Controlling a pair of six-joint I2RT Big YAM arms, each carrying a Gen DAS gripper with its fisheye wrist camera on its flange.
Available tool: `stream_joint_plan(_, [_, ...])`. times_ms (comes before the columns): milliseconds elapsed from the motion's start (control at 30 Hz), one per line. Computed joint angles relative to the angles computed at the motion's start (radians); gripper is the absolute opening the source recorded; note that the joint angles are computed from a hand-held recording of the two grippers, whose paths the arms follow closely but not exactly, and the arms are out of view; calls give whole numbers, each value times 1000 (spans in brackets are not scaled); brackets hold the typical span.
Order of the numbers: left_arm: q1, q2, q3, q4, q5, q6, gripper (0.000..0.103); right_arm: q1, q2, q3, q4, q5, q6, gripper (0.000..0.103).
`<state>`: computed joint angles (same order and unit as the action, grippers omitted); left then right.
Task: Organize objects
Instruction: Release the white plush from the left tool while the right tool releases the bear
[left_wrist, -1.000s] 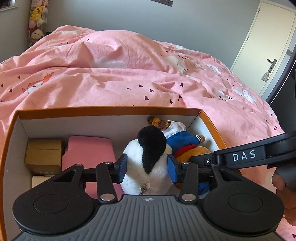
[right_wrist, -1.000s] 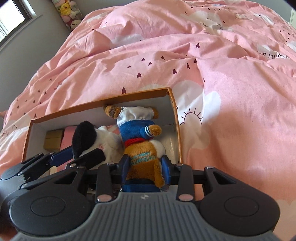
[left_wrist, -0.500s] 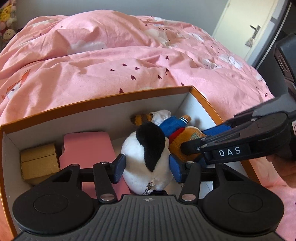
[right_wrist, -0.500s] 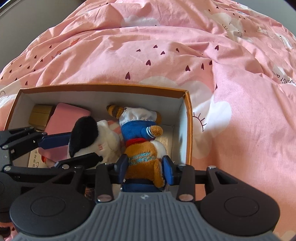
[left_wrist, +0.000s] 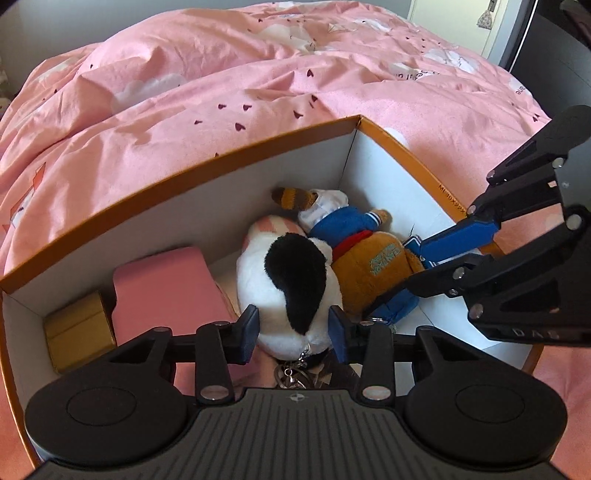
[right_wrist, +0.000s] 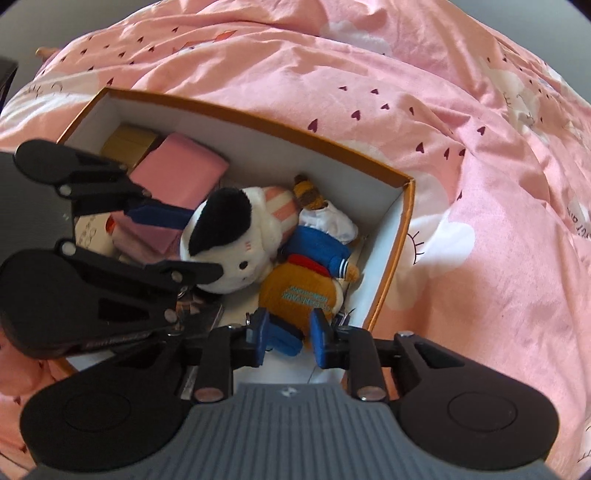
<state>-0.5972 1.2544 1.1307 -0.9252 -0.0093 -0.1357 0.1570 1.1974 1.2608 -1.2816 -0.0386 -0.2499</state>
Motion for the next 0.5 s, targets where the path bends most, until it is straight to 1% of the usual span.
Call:
stream_joint_plan(67, [-4, -5, -14, 26, -13, -32, 45, 19, -20, -34, 32, 32, -52, 19])
stream_joint_plan(133, [0, -4, -13, 32, -7, -59, 45, 42, -28, -61, 66, 90, -74, 16])
stream_joint_plan(200, [2, -3, -13, 33, -4, -65, 45, 58, -30, -87, 109, 136, -90, 13])
stream_joint_plan(267, [5, -5, -17, 36, -1, -66, 46, 59, -19, -101, 131, 151, -90, 9])
stream_joint_plan(300, [8, -6, -20, 39, 1, -71, 46, 59, -15, -108, 144, 152, -92, 4])
stream_joint_plan(367, [16, -14, -28, 50, 17, -86, 51, 63, -17, -118, 167, 171, -94, 4])
stream_joint_plan(400, [20, -21, -32, 52, 23, -96, 51, 64, -19, -119, 169, 170, -91, 5])
stream_joint_plan(500, [22, -61, -47, 64, 25, -117, 50, 51, -44, -121, 166, 138, -73, 6])
